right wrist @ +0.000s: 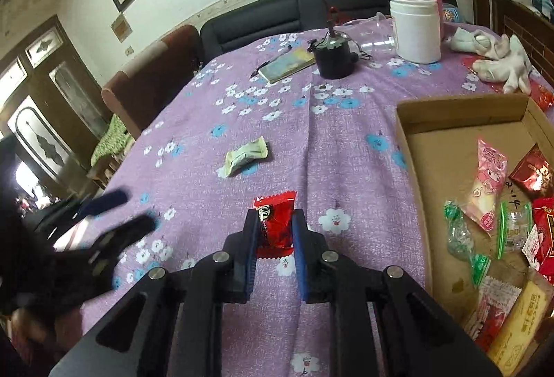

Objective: Organize snacks
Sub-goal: 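Grasp the small red packet with the right gripper while the left gripper approaches the white candy, then grasp the white wrapped candy with the left gripper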

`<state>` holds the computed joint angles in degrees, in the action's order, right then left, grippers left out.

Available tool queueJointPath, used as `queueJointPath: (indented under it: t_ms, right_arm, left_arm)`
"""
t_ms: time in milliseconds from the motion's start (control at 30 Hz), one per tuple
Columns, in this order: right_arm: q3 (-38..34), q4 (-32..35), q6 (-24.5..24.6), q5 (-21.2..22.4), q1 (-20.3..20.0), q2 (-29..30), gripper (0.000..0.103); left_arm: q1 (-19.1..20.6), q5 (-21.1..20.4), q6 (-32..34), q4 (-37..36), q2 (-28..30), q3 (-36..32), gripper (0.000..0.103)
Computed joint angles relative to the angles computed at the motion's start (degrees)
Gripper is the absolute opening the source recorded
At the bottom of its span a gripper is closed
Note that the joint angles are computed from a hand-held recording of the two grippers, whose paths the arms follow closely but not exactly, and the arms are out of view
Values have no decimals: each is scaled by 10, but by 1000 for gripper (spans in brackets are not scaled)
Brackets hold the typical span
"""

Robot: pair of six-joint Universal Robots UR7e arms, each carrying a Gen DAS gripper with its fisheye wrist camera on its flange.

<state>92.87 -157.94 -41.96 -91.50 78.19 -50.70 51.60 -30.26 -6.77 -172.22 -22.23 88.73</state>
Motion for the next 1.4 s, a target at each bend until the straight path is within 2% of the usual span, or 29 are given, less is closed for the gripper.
queueJointPath:
  t_ms: [67,133,233,300,467,500,533,567,600,700,833,933,1067,1200,1333,1400]
  right_arm:
    - [-7,17,10,7,-4,-1,18]
    - [-14,30,15,9,-6,-1,18]
    - [-17,37,22,14,-9,-1,18]
    - [-20,44,27,18,-10,-2,18]
    - [-22,51,29,20,-10,-3,18]
    - [-23,51,28,19,-10,-1,18]
    - [-24,50,28,18,-10,0,18]
    - [-25,51,29,17,-10,0,18]
    - [-25,54,30,17,-10,0,18]
    - [-26,54,31,16,-10,0,18]
    - [-20,46,23,13,-8,0,18]
    - [-12,37,15,10,-6,-1,18]
    - [-1,26,9,12,-3,-1,18]
    - [6,18,3,5,-1,4,18]
    - [18,13,-7,3,1,5,18]
    - [21,13,-12,-1,3,9,18]
  left_arm:
    - [19,-26,62,1,19,-42,60]
    - [38,-42,77,47,35,-90,60]
    - [50,-45,111,60,56,-132,60]
    - [58,-63,116,92,64,-158,60]
    - [68,-58,113,111,95,-211,60]
    - [70,-66,101,117,95,-217,49]
    - [71,-69,88,121,95,-219,30]
    - [70,-58,75,124,98,-221,23]
    - [68,-47,65,126,100,-222,22]
    - [60,-25,13,128,90,-194,21]
    - [45,-26,-88,119,54,-112,21]
    - [26,-47,-136,52,31,-33,21]
    - [15,-40,-129,-38,47,-10,21]
    - [8,-23,-94,-96,53,4,21]
    - [16,-72,-126,-101,36,25,21]
    - [16,-77,-128,-102,34,28,21]
